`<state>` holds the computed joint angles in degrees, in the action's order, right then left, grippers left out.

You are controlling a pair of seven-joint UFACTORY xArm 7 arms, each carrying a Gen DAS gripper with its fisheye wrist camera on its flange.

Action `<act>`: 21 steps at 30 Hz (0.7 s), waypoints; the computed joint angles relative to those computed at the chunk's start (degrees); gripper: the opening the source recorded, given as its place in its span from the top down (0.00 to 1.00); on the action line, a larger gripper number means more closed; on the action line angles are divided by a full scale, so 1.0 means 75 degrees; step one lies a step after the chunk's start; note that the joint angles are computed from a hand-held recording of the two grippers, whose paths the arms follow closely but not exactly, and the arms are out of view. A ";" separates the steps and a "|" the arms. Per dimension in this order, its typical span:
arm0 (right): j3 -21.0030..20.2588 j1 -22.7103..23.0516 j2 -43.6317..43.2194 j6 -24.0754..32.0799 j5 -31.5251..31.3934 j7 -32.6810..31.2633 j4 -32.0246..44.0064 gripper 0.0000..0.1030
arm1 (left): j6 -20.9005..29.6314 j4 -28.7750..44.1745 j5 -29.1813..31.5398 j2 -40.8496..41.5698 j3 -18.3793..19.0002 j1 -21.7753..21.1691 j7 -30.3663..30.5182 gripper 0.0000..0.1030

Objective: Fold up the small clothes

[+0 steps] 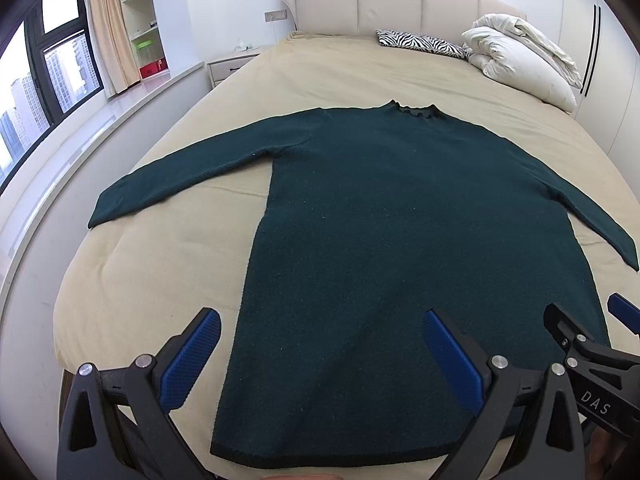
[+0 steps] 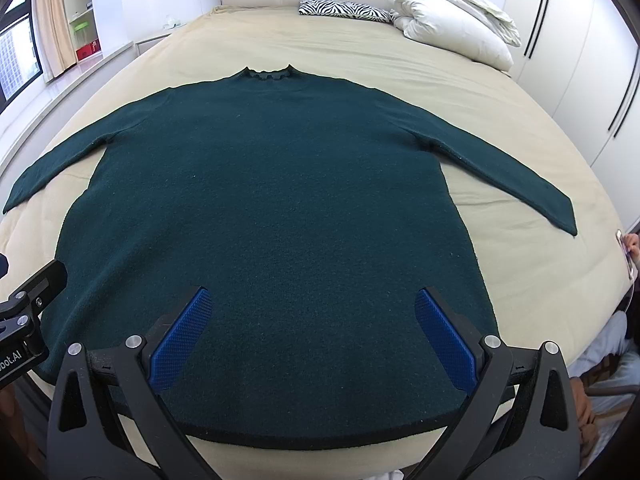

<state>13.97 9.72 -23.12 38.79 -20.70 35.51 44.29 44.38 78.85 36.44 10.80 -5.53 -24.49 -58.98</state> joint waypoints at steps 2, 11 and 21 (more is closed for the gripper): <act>-0.0009 0.0011 0.0003 0.0000 0.0013 -0.0012 0.0000 0.00 | 0.0003 -0.0012 0.0000 -0.0004 0.0003 0.0000 -0.0005 0.00; -0.0023 0.0033 0.0084 -0.0012 0.0041 0.0029 0.0018 0.00 | 0.0003 -0.0014 -0.0029 0.0046 0.0022 0.0012 -0.0013 0.00; -0.0064 0.0047 0.0115 -0.0071 0.0074 0.0022 -0.0014 0.00 | -0.0011 -0.0022 -0.0049 0.0046 0.0031 0.0020 0.0011 0.00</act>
